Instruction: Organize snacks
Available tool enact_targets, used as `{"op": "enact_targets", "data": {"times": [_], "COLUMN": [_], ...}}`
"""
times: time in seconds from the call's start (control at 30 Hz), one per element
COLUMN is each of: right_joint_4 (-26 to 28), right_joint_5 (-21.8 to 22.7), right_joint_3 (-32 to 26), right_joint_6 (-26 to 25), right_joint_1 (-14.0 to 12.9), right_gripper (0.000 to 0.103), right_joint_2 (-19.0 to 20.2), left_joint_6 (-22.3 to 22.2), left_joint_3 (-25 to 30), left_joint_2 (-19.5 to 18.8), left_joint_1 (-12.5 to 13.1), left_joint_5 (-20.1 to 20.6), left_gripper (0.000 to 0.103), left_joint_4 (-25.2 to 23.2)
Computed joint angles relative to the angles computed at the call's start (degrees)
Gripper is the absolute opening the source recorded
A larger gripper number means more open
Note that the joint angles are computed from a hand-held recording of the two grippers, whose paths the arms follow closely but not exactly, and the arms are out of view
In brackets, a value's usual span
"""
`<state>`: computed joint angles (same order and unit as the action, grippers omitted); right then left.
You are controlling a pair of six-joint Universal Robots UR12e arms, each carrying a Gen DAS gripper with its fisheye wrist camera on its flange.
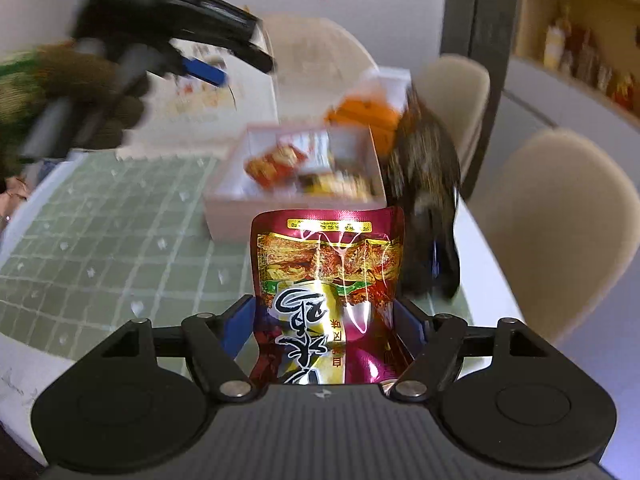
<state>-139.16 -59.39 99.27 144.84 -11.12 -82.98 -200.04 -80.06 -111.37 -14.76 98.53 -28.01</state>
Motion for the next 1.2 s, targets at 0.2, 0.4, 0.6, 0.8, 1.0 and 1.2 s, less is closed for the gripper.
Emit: {"op": "enact_targets", "data": {"times": [0.2,0.4,0.6,0.8,1.0,1.2], "right_joint_4": [-3.38,-10.23,6.38,3.94,0.1,4.92], "right_joint_5": [3.42,4.36,3.32,9.54,5.37,9.15], "right_joint_3": [-4.04,-16.27,-29.28,-21.38,-18.13,-15.62], "right_joint_6": [0.87,7.79,10.82,7.89,4.69,3.96], "right_joint_1": [1.06,5.49,7.98,6.13,6.77,4.57], "right_gripper": [0.074,0.09,0.092,0.092,0.092,0.092], "right_joint_2": [2.14,8.81,15.64,12.54,11.39,10.19], "left_joint_6": [-2.29,-4.37,-7.92,-12.26,-11.34,-10.01], "left_joint_3": [-4.72,-6.8,-10.57,-14.7,-14.32,-14.58], "left_joint_2": [3.49,5.08,6.52,8.0,7.44,7.17], "left_joint_1": [-0.7,-0.53,-0.14,0.07,-0.33,-1.73], "left_joint_5": [-1.42,-0.27,0.08,-0.33,-2.21,0.74], "left_gripper": [0.072,0.072,0.072,0.072,0.071,0.071], "left_joint_4": [-1.2,-0.69,-0.96,-1.64,-2.26,0.23]}}
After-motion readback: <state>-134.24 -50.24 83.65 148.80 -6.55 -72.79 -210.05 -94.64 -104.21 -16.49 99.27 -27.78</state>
